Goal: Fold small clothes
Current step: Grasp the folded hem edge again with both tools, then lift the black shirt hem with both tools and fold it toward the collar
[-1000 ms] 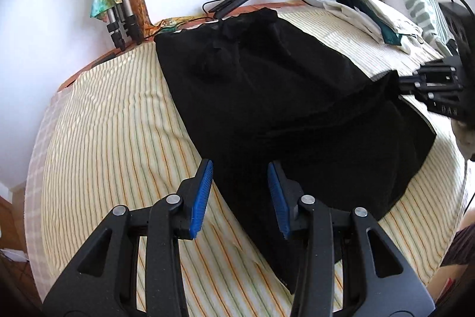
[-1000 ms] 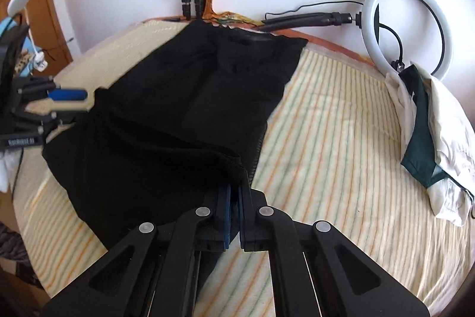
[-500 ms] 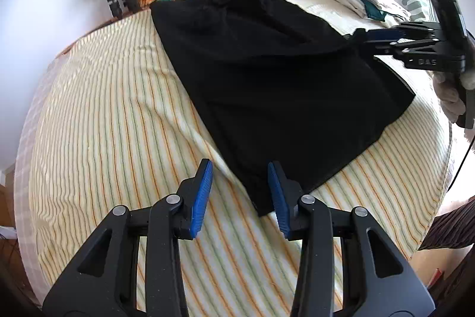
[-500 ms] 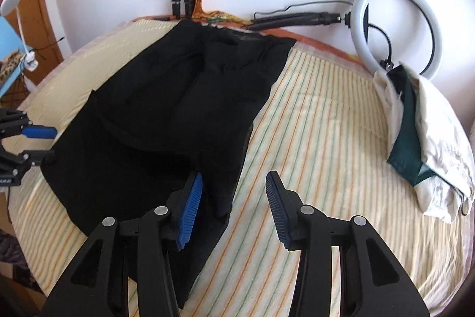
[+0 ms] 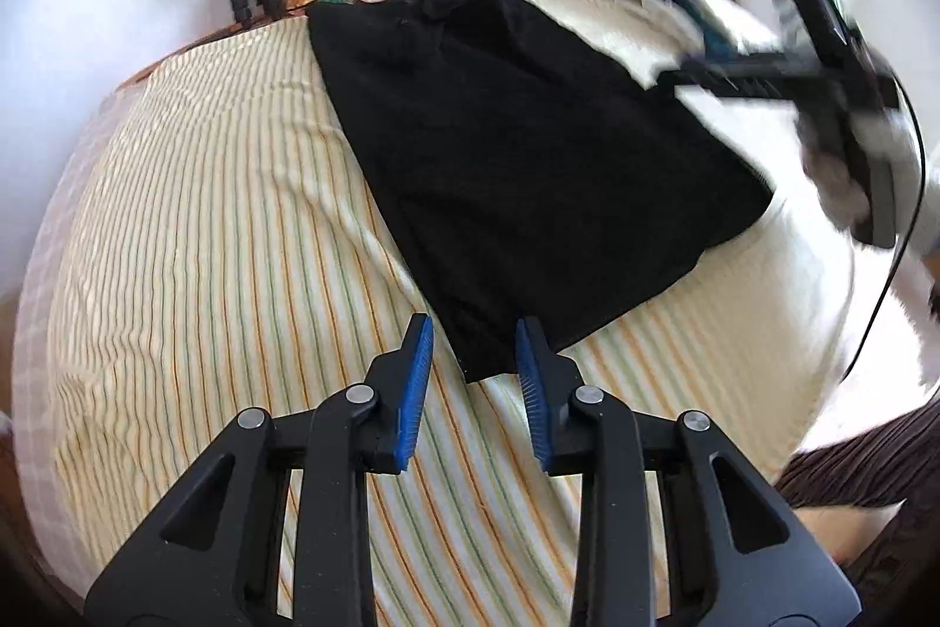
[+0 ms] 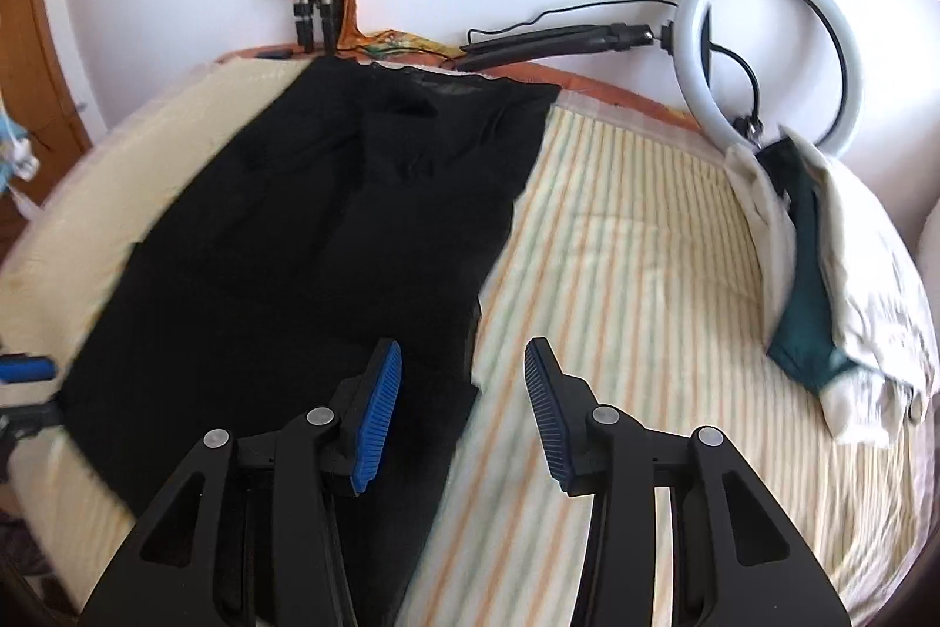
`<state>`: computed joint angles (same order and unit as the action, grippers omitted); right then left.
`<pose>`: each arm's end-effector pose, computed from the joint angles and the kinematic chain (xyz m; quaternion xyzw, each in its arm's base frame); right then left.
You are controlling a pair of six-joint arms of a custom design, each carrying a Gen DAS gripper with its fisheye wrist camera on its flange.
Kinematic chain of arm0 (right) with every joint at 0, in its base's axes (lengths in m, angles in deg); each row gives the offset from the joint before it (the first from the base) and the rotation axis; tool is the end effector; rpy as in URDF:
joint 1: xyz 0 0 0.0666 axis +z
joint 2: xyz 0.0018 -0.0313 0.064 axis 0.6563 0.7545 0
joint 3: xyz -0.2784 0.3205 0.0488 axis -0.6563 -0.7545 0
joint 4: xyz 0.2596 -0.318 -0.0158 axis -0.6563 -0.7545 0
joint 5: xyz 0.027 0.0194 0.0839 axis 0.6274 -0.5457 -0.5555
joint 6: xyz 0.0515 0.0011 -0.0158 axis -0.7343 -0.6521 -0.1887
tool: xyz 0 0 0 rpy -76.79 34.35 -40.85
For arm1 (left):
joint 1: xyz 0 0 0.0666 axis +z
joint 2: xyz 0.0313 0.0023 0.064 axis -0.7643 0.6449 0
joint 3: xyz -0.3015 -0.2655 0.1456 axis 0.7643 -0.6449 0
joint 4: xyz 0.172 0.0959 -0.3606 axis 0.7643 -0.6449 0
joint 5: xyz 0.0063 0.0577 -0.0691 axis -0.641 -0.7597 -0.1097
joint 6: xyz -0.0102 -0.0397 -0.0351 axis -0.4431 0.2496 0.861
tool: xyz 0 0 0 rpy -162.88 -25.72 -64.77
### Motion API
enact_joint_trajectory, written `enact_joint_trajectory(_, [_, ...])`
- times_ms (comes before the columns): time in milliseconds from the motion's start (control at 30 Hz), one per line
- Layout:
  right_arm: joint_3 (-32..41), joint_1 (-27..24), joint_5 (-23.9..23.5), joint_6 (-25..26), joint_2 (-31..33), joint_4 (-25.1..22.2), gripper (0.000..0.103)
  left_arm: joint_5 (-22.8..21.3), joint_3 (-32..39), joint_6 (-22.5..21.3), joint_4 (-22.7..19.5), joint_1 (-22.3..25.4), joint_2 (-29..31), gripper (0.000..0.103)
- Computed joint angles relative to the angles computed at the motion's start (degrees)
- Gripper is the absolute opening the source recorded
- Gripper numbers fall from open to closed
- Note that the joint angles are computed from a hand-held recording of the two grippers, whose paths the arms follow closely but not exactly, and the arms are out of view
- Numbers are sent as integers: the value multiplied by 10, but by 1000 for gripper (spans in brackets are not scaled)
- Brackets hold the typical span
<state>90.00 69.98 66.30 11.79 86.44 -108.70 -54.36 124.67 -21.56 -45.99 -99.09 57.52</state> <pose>0.4527 0.2574 0.4803 -0.3503 0.8646 0.1394 0.3321 0.2615 -0.2816 0.4792 -0.0518 0.9494 -0.0423 0.3067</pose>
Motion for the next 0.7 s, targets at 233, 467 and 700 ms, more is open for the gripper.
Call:
enact_joint_trajectory(233, [-44, -49, -140, -19, -46, -123, 42, 68, -30, 75, 65, 33, -28, 29])
enact_joint_trajectory(467, [-69, -30, -95, -11, -52, -107, 4, 9, -17, 127, 6, 17, 6, 14])
enact_joint_trajectory(700, [-60, -43, -83, 1, -65, -107, 6, -33, 11, 131, -53, -16, 16, 14])
